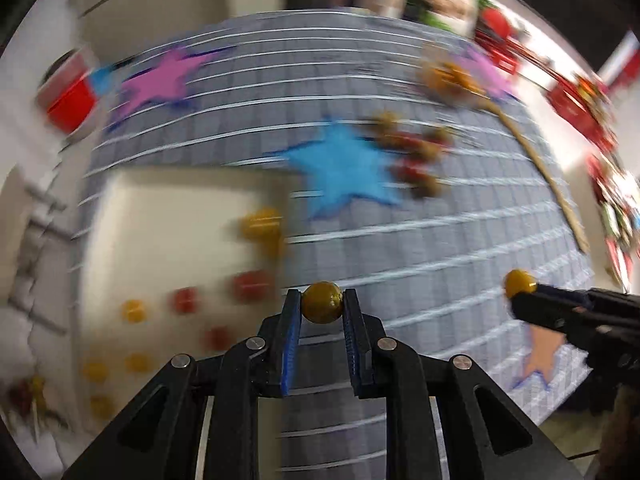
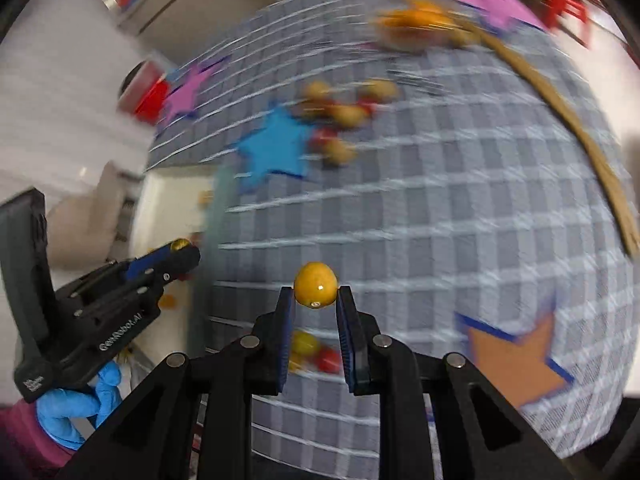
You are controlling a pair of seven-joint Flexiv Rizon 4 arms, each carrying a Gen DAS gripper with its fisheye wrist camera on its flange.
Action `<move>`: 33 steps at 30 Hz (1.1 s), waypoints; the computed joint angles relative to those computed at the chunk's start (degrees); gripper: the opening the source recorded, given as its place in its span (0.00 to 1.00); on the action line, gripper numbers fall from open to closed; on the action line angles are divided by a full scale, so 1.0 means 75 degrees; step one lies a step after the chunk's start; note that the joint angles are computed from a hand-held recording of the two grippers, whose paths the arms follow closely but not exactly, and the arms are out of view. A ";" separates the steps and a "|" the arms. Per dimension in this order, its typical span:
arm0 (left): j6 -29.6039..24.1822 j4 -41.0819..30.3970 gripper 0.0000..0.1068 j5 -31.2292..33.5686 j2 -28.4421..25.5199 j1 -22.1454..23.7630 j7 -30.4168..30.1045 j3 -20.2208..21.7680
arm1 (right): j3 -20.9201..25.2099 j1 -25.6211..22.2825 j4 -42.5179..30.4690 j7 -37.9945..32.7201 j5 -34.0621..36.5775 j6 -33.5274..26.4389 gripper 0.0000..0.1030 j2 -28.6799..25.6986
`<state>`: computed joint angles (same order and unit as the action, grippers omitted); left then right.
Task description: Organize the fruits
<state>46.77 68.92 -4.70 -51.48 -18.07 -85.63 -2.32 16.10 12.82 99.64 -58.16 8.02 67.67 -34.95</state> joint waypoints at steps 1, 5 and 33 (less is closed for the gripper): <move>0.0008 0.0013 0.20 0.0031 -0.0002 0.0049 -0.0123 0.0130 | 0.0074 0.0027 -0.0319 -0.0097 -0.0053 -0.0137 0.22 -0.0187; -0.0146 -0.0441 0.20 0.0197 -0.0339 0.0347 -0.0505 0.0515 | 0.0293 0.0285 -0.1859 -0.0475 -0.0192 -0.0870 0.22 -0.1103; -0.1281 -0.2610 0.75 0.0583 -0.1809 0.0783 -0.0689 0.0604 | -0.0599 0.1803 -0.8497 -0.0783 -0.0134 -0.4940 0.58 -0.4767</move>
<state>37.17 49.34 -0.33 -65.05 -12.19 -90.80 2.21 11.61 26.34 35.91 -64.03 7.02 30.62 -70.71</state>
